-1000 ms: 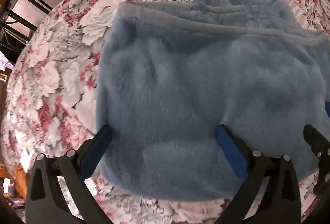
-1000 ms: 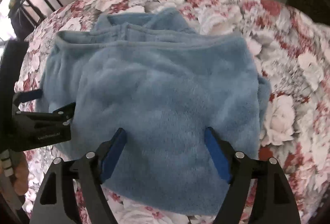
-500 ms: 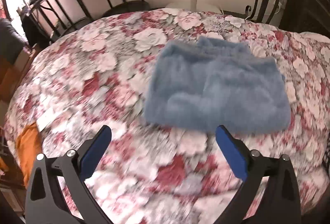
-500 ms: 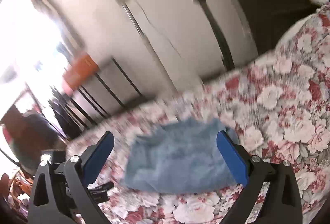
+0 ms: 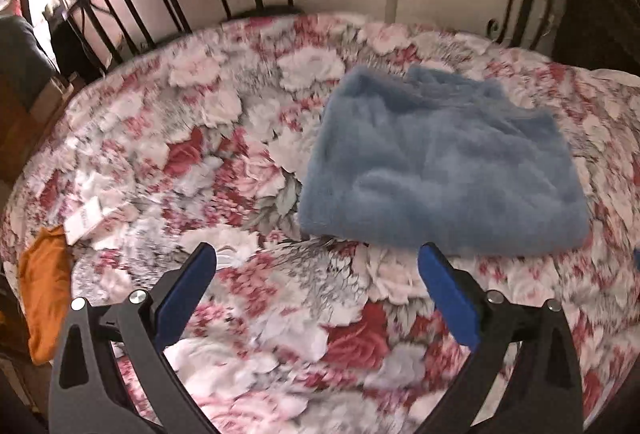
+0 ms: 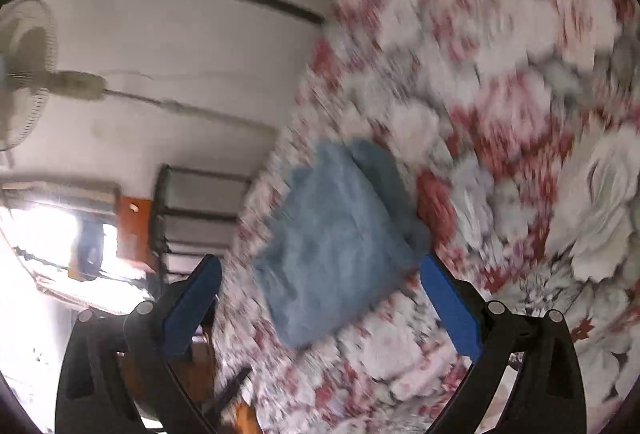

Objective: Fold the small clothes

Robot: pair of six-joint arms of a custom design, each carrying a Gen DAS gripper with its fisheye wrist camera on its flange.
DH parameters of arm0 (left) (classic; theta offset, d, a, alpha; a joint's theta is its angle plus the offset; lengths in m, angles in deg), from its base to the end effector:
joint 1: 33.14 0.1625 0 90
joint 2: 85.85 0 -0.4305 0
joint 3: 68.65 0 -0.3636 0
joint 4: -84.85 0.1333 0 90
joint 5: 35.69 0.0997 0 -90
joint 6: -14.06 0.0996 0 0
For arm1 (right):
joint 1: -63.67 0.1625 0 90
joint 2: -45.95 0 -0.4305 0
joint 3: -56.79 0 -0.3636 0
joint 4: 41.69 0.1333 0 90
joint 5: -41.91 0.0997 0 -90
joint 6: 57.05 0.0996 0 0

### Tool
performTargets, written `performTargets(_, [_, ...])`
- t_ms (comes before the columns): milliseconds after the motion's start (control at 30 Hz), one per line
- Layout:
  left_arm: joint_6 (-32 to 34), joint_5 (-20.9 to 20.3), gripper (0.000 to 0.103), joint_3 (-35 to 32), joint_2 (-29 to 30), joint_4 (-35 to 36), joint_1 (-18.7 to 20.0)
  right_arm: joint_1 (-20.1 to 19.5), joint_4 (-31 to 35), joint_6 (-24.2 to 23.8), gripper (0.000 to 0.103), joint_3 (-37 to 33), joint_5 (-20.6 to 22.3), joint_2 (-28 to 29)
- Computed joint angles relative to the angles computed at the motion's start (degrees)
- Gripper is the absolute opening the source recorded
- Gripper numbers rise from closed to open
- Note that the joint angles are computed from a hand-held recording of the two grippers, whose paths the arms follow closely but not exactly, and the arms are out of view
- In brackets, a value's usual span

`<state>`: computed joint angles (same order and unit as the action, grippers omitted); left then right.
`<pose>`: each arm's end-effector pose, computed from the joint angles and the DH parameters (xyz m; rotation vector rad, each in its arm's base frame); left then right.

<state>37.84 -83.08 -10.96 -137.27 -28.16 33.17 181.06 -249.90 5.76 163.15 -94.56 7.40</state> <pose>-0.1161 -0.7642 0.4178 0.8318 2.2305 -0.3490 0.3259 -0.4961 0.1272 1.2769 2.2912 -1.6358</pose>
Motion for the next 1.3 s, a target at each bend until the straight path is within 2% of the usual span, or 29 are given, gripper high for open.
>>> performTargets(67, [-2.68,-1.62,0.098,-4.60,3.48,4.26,0.54,-1.71,-1.47,1.93,0.100,0.83,3.30,0.57])
performTargets(100, [-2.42,-1.63,0.098,-5.17,4.53,3.62,0.65,-2.64,-1.50,3.12,0.100,1.18,5.21,0.94])
performTargets(167, [-1.18,0.35,0.098,-5.28,6.30,1.72,0.27,-3.53,-0.34,3.80,0.100,0.82,6.45,1.65])
performTargets(233, [-0.44,1.69,0.098,-5.35,7.57,0.50,0.05,-4.01,-0.02,3.06,0.100,-0.47,7.44,2.91])
performTargets(367, [-1.13,1.57,0.098,-7.51,10.33,2.46,-0.17,-5.29,1.78,0.36,0.099,-4.34,10.13,5.08])
performTargets(467, [-1.41,2.10,0.098,-8.26,11.83,3.53,-0.26,-5.68,8.06,0.04,0.096,-7.25,9.20,5.98])
performTargets(567, [-3.52,1.49,0.098,-10.26,13.31,7.38,0.06,-6.48,10.61,3.09,0.093,-7.34,8.42,6.50])
performTargets(667, [-3.97,1.93,0.098,-10.86,14.24,8.80,0.27,-7.10,9.66,4.33,0.091,-7.34,6.52,7.51])
performTargets(767, [-3.75,3.46,0.098,-10.11,14.87,7.25,0.36,-7.46,8.86,2.42,0.091,-7.57,4.09,7.73])
performTargets(933, [-7.53,1.73,0.098,-14.55,16.93,9.40,0.83,-7.57,8.37,1.10,0.089,-8.20,0.44,7.89])
performTargets(1067, [-9.27,1.68,0.098,-18.65,19.37,12.73,1.34,-7.27,11.38,-0.19,0.080,-8.91,-2.15,8.24])
performTargets(1167, [-9.14,2.38,0.099,-18.41,19.82,12.11,1.52,-7.42,13.73,-1.84,0.074,-10.52,-3.19,8.55])
performTargets(1233, [-7.55,3.31,0.099,-16.88,19.54,10.04,1.38,-7.56,13.39,-3.64,0.066,-10.81,-3.69,8.75])
performTargets(1300, [-6.01,4.22,0.099,-15.34,19.22,8.11,1.25,-7.78,10.77,-6.16,0.049,-10.72,-3.51,9.19])
